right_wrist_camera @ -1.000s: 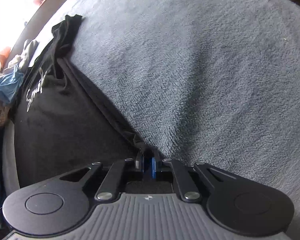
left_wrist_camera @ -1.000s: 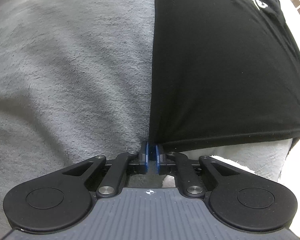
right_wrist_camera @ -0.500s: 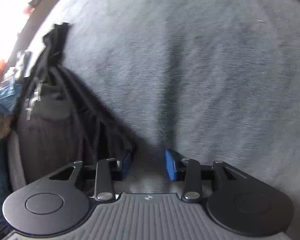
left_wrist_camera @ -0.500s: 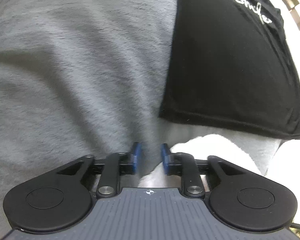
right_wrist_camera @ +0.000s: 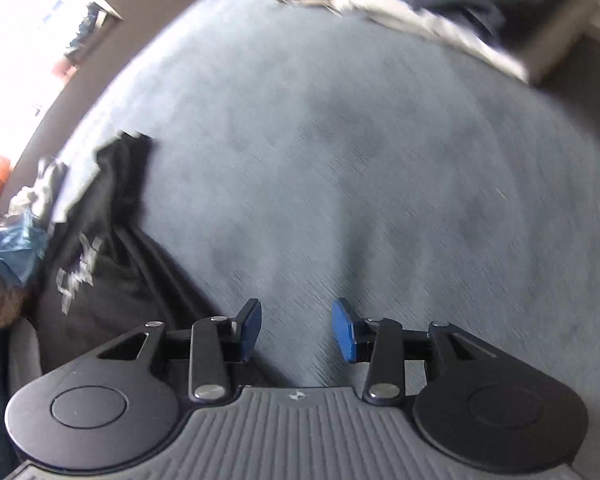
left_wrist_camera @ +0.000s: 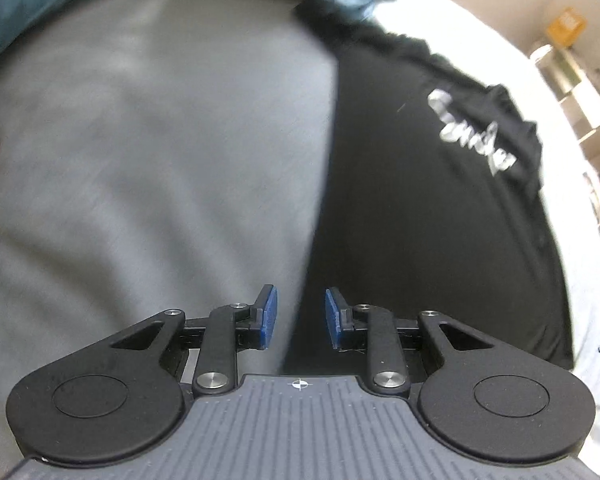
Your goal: Fold clothes
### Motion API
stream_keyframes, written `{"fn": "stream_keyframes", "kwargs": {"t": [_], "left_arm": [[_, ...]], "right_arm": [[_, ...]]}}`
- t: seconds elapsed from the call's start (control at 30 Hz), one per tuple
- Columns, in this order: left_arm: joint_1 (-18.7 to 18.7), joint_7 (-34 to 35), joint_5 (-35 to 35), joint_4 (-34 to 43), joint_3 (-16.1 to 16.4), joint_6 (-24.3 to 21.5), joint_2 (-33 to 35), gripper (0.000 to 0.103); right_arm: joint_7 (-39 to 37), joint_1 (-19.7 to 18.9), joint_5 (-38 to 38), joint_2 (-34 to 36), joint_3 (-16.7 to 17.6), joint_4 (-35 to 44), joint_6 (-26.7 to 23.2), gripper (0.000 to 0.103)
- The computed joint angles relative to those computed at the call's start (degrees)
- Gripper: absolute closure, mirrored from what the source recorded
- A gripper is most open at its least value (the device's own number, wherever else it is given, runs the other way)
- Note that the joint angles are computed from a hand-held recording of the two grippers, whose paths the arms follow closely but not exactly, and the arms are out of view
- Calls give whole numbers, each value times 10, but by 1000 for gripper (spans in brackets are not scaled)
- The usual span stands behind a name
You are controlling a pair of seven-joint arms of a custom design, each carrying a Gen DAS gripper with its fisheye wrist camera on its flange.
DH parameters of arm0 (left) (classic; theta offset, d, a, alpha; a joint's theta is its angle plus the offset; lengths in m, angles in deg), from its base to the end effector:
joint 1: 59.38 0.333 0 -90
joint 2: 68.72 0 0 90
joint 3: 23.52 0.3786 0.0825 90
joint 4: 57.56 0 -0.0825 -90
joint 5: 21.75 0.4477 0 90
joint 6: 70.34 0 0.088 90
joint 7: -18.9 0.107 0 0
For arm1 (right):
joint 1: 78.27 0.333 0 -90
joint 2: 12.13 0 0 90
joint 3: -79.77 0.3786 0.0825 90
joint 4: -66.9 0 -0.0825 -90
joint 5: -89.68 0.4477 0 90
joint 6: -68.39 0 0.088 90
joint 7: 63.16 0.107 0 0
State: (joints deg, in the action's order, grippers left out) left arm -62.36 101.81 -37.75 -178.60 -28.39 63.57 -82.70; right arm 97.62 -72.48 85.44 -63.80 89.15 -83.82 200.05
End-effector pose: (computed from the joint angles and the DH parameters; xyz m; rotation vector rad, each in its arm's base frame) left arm 0.5616 -0.0862 0.6121 -2.2091 1.9379 -0.7584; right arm 0.3292 0.1009 0.5967 -0.7733 2.4604 -0.3042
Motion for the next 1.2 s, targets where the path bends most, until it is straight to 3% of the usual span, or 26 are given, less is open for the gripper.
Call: {"fn": "stream_keyframes", "kwargs": {"t": [0.2,0.33,0.43,0.57,0.7,0.87,1.0,1.07,1.2], "left_arm": [[-35,37,-69,76,-24,94,95,76],[-48,49,-102,114,-44,118,143,76],[-53,48,-117,123,-56,139,166,76],[-60,32,-110,115,-69,200,190,76],[-58,27,-123,92,-77,246,196,76],[-43,109,-256,68,-99,303,196,76],[-37,213,-398,53,-117,344,191,76],[-40,258,-449,50,-118,357,190,76],[-48,324,-520,52,-118,376,192,76]], "right_arm": [[-40,-7,-15,94,-16,56,83,61],[-89,-9,-24,181,-30,115,151,61],[-134,0,-16,245,-47,161,183,61],[-202,19,37,341,-85,224,216,61],[-246,15,82,431,-104,281,246,60],[-262,-2,156,534,-114,345,264,60],[-251,-15,190,580,-111,365,300,60],[-287,-24,230,589,-100,364,334,59],[-383,-42,314,597,-73,368,348,59]]}}
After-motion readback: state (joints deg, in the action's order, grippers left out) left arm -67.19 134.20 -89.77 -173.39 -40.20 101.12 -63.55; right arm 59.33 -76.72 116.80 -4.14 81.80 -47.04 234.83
